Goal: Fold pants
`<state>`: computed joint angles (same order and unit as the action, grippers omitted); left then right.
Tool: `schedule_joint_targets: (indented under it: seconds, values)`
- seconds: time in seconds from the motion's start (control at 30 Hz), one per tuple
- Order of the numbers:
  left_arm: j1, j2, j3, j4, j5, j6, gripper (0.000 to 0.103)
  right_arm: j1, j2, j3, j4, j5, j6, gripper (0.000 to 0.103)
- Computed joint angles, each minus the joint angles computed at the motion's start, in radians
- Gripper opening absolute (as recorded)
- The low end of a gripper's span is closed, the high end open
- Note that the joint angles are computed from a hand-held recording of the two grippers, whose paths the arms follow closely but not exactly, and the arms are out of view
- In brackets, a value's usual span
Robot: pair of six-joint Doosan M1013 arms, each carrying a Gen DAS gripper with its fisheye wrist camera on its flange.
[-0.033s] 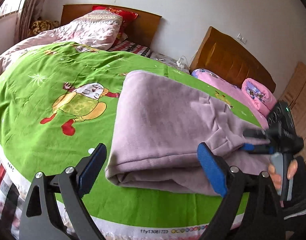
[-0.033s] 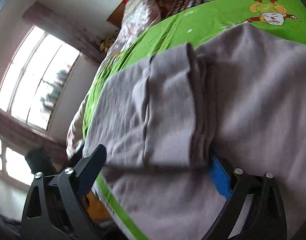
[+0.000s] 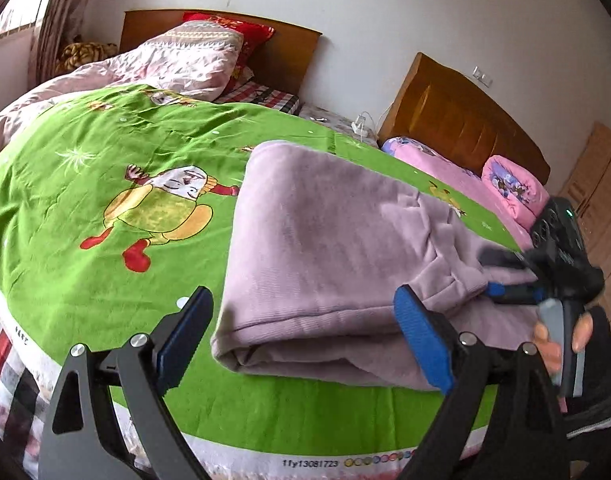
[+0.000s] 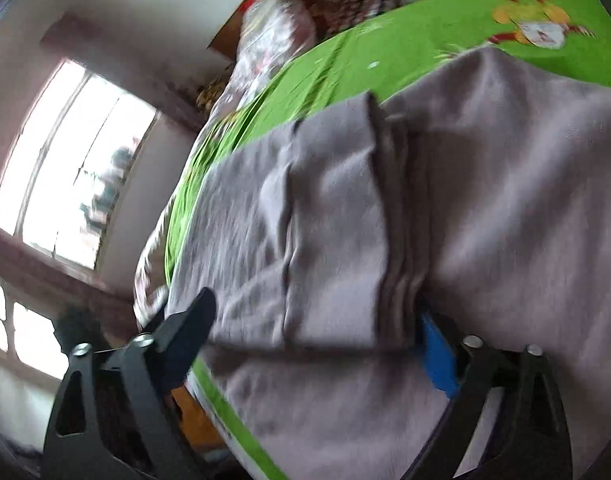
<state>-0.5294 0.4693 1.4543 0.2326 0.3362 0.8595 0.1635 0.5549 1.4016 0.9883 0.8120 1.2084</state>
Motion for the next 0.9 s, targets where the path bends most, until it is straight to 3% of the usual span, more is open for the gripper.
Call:
schedule_joint_targets:
  seconds: [0.03,0.1,0.23,0.3,0.47,0.63,0.67,0.77,0.83,0.9]
  values:
    - [0.001,-0.004,0.01,0.011,-0.005,-0.005,0.092,-0.001,0.006,-0.007,0.006,-0.005,0.021,0.071]
    - [-0.003,-0.012,0.016,0.059,0.009,-0.026,0.093,0.002,0.017,-0.016,-0.012,-0.004,0.06,0.017]
    - [-0.022,-0.018,0.025,0.22,0.078,-0.121,0.094,0.004,-0.002,0.02,0.117,-0.038,-0.047,0.016]
    - [-0.022,-0.019,0.028,0.225,0.08,-0.138,0.094,0.003,-0.019,0.021,0.227,-0.045,-0.139,0.015]
    - [-0.026,0.002,-0.008,0.197,0.099,-0.098,0.096,0.044,-0.032,-0.095,0.298,-0.075,-0.308,0.015]
    - [-0.038,0.051,-0.093,0.38,0.284,-0.226,0.096,0.08,-0.044,-0.175,0.324,-0.08,-0.421,0.015]
    - [-0.031,0.049,-0.09,0.394,0.283,-0.272,0.096,0.08,-0.061,-0.164,0.34,-0.098,-0.46,0.015]
    - [0.019,0.015,-0.037,0.355,0.187,-0.399,0.099,0.065,-0.103,-0.087,0.376,-0.141,-0.497,0.015]
    - [0.025,0.016,-0.029,0.343,0.185,-0.337,0.101,0.051,-0.131,-0.008,0.341,-0.184,-0.453,0.015]
    - [0.012,0.03,-0.038,0.382,0.231,-0.295,0.101,0.048,-0.134,0.038,0.237,-0.229,-0.335,0.015]
